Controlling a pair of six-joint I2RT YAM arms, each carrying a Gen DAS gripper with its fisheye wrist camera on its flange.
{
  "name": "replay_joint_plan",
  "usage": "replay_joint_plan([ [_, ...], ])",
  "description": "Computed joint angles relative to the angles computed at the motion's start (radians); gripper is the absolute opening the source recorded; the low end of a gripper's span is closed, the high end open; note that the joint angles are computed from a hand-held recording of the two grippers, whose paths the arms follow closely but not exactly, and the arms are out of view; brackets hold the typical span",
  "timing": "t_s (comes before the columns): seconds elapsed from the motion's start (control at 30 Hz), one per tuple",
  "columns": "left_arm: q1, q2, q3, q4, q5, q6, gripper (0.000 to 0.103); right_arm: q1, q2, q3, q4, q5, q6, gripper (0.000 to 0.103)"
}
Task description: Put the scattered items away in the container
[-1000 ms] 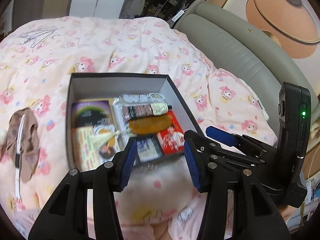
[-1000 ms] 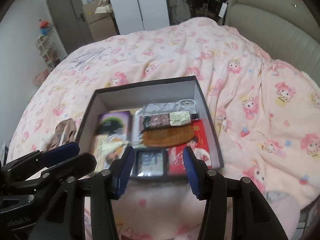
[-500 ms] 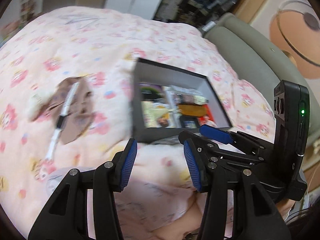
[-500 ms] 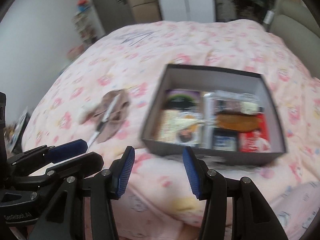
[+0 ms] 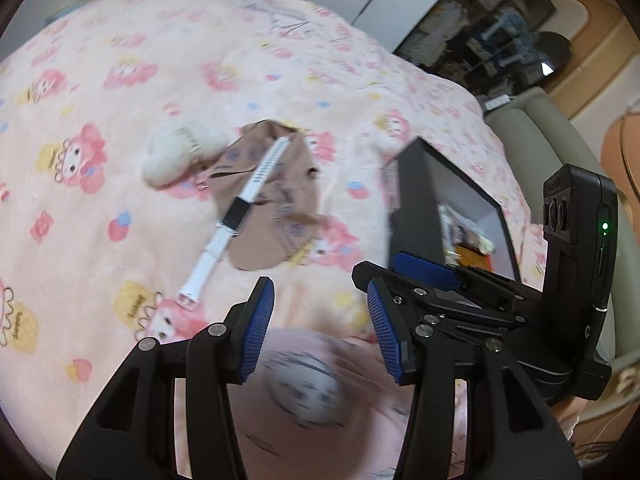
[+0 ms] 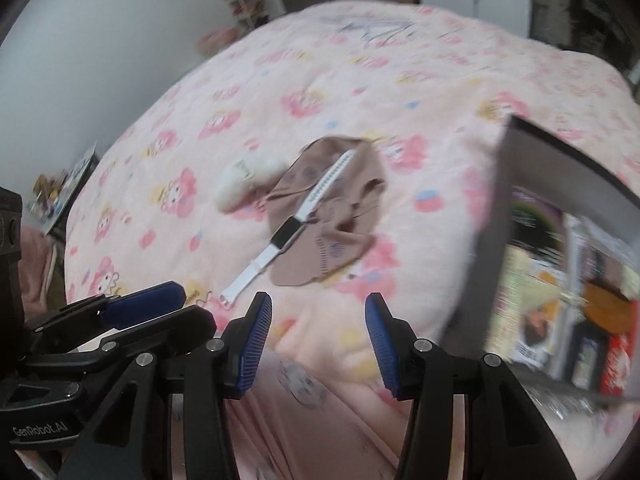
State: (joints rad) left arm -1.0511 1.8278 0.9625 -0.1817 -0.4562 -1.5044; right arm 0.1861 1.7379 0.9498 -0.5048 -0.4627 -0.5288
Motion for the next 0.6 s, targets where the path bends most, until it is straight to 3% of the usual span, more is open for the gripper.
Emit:
replay_joint_plan([
  [0.13, 0.088, 0.017, -0.155, 0.157, 0.084, -0.023, 0.046, 0.044, 0.098, 0.035, 0.061, 0.038, 0.049, 0.046],
  [0.2, 0.146, 0.073, -0.207, 0.242, 0.159, -0.003, 0.037, 0.045, 0.141, 0.06, 0.057, 0.043, 0.054, 0.046],
  [0.3, 0.21, 0.155, -0.297, 0.488, 0.271, 0.027, 0.037, 0.058, 0.214, 0.101, 0.043, 0.05, 0.051, 0.044],
  [0.33, 0.218, 0.176, -0.304, 0.527, 0.288, 0.035, 0.037, 0.063, 0.231, 0.11, 0.042, 0.052, 0.051, 0.043],
  [0.47, 0.24, 0.244, -0.277, 0.545, 0.314, 0.057, 0.037, 0.067, 0.274, 0.119, 0.074, 0.045, 0.087, 0.039],
  [0.6, 0.245, 0.249, -0.258, 0.484, 0.303, 0.045, 0.036, 0.06, 0.298, 0.126, 0.082, 0.053, 0.108, 0.039],
])
